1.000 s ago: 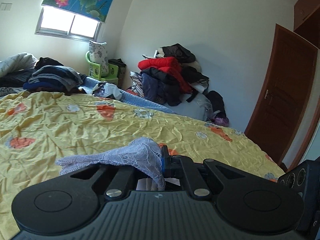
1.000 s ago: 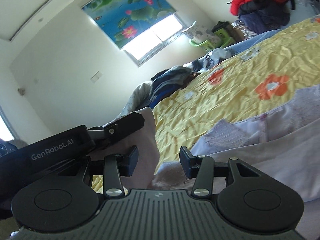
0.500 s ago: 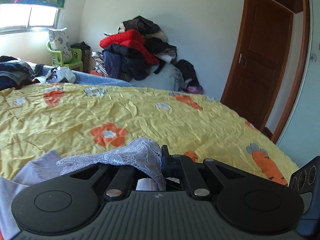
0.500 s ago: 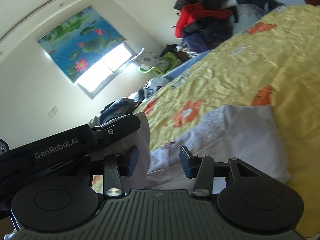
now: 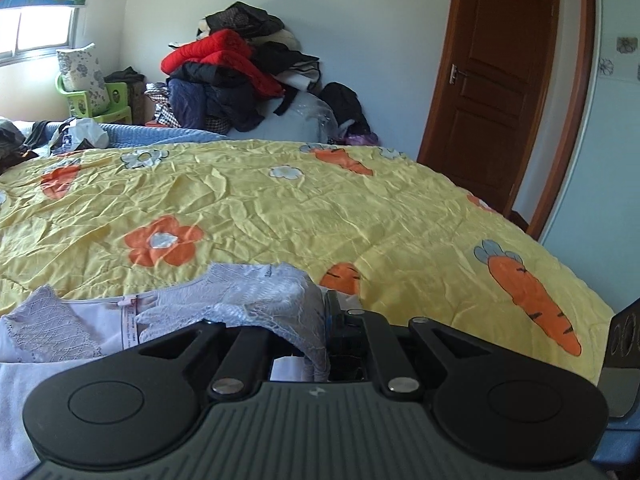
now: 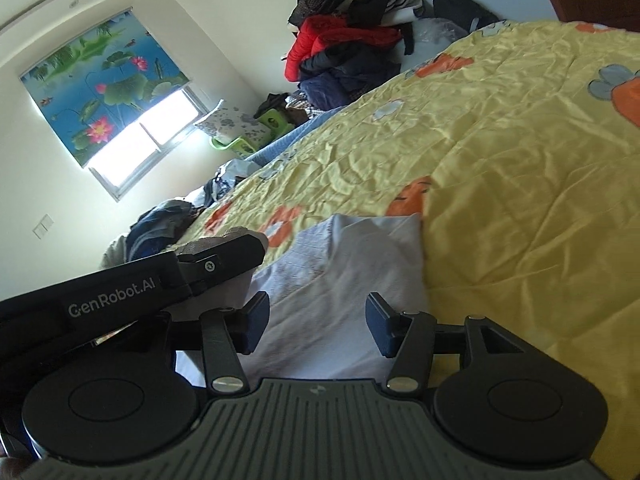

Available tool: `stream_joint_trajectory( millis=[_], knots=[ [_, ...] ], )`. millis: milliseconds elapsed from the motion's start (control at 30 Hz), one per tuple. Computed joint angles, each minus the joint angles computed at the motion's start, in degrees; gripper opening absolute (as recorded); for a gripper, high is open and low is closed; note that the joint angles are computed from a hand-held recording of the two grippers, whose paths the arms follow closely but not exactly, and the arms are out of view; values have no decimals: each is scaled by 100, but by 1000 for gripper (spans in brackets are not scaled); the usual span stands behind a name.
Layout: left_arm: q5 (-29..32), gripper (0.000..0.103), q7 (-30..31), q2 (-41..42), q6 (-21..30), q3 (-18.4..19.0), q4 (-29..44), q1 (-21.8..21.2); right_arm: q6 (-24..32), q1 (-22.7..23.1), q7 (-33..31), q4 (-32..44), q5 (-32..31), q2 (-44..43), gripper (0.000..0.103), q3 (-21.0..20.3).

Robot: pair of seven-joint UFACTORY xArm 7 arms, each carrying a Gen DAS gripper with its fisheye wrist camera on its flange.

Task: Fold small clothes
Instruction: 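Carry the held sleeve across the sweater body and open the left gripper, then withdraw both grippers and move them toward the sweater hem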

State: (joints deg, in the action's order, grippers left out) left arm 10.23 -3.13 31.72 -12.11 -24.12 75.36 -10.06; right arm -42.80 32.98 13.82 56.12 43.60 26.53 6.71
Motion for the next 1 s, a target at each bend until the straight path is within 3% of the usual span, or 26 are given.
stream_joint_trajectory(
  millis=[67,167,200,233,300,333,467,667,767,867,933,1000],
  knots=[
    [25,15,56,9,166,24,79,-77,-42,133,-300,-55,331,-53,56,-81],
    [-99,48,132,-15,137,291,121,-390,-242,201,-618,-187,784,-134,60,-85],
    [-90,66,174,1,73,279,120,-406,-310,185,-674,-242,896,-164,63,-61],
    [-83,73,200,10,-41,284,96,-434,-380,153,-685,-304,968,-195,64,-27],
    [17,73,226,17,-224,211,32,-408,-535,91,-627,-476,1098,-278,64,58],
    [145,73,211,53,-218,5,27,-241,-566,64,-646,-518,1176,-301,64,83],
    [846,73,244,620,231,-1853,124,1270,-744,-42,-560,-630,1370,-287,65,176],
    [675,75,689,1446,493,-3382,153,2406,-904,-123,-420,-733,1495,-260,66,232],
    [419,81,737,1886,589,-4034,165,2903,-948,-134,-417,-692,1573,-220,67,252],
    [155,81,609,1957,552,-4226,111,3165,-1038,-115,-414,-646,1628,-173,68,272],
    [-41,81,380,1599,450,-3951,1,3176,-1288,-35,-476,-614,1742,-126,68,281],
    [-244,81,52,974,326,-3328,-200,3000,-1693,39,-517,-658,1528,-85,68,286]
  ],
)
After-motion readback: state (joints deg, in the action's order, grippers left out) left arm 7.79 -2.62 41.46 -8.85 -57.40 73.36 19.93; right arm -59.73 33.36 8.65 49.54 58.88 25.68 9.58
